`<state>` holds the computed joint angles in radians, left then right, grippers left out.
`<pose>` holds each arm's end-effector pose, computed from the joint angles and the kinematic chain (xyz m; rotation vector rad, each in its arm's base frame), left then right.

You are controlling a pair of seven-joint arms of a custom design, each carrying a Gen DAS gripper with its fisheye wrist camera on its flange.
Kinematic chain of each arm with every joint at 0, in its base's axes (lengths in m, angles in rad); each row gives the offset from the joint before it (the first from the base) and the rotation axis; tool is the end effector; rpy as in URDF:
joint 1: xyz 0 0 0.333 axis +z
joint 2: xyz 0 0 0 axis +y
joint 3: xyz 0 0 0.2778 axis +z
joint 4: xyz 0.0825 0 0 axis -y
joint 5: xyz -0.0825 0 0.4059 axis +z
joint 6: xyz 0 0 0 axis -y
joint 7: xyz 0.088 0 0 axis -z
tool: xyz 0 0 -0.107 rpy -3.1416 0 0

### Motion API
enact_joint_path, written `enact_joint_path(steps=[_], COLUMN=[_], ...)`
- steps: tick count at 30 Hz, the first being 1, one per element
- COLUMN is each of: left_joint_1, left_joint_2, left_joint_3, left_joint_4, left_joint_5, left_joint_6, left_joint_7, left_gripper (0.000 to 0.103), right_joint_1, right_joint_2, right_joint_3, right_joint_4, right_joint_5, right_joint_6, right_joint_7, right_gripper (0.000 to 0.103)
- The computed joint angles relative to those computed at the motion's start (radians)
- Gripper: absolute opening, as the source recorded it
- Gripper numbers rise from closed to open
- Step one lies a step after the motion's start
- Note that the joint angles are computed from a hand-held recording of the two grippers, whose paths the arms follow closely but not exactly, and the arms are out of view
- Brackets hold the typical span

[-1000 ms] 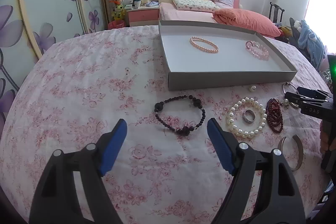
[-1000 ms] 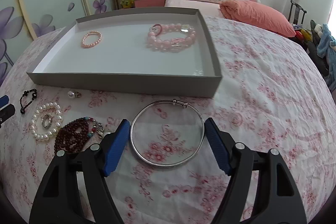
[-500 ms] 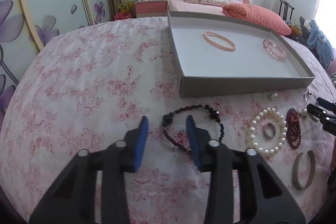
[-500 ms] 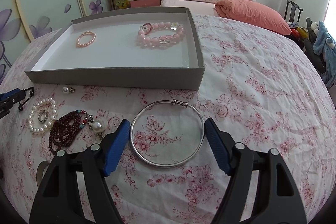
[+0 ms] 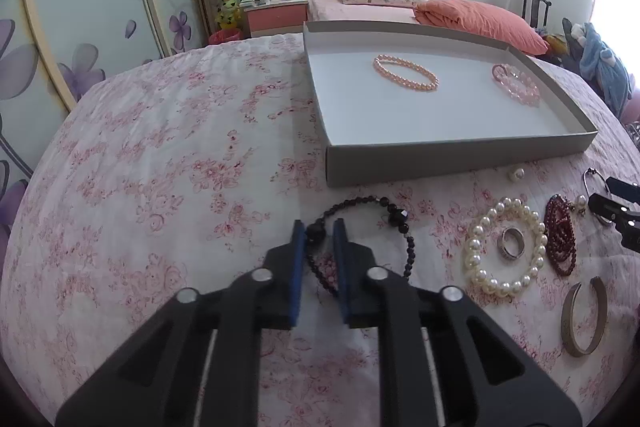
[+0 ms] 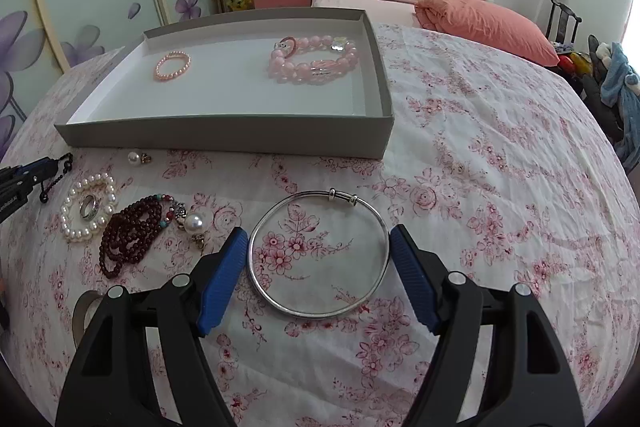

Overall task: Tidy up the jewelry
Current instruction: 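Grasp the black bead bracelet with the left tool while the right tool grasps the silver bangle, then lift both pieces, carry them into the gray tray and open both tools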

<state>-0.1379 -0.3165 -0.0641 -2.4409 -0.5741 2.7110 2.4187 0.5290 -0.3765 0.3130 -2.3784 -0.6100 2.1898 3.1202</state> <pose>0.5035 -0.0840 0.4343 -1.2514 2.3698 -0.8061 0.3395 0.3518 0.4378 -1.4778 2.2170 -0.7287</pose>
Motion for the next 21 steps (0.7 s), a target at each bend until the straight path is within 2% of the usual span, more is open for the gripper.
enact_joint_path(steps=[9,15,21], left_joint_1=[-0.006,-0.032,-0.05], left_joint_2=[-0.01,-0.068,-0.148], left_joint_3=[0.011,0.058,0.1], left_joint_4=[-0.009,-0.032,-0.056], left_joint_5=[-0.016,-0.118,-0.23], left_joint_6=[0.004,-0.014,-0.072], left_joint_7=[0.035,0.119,0.197], left_gripper=[0.012,0.012,0.012], right_joint_1=[0.002,-0.002,0.001], right_joint_2=[0.002,-0.007,-0.023], right_joint_3=[-0.006,0.003,0.033], right_joint_4=[0.006,-0.003,0.0], right_joint_5=[0.021,0.003,-0.05], right_joint_6=[0.003,0.014,-0.007], right_joint_7=[-0.022,-0.005,0.056], right_gripper=[0.074,0.073,0.073])
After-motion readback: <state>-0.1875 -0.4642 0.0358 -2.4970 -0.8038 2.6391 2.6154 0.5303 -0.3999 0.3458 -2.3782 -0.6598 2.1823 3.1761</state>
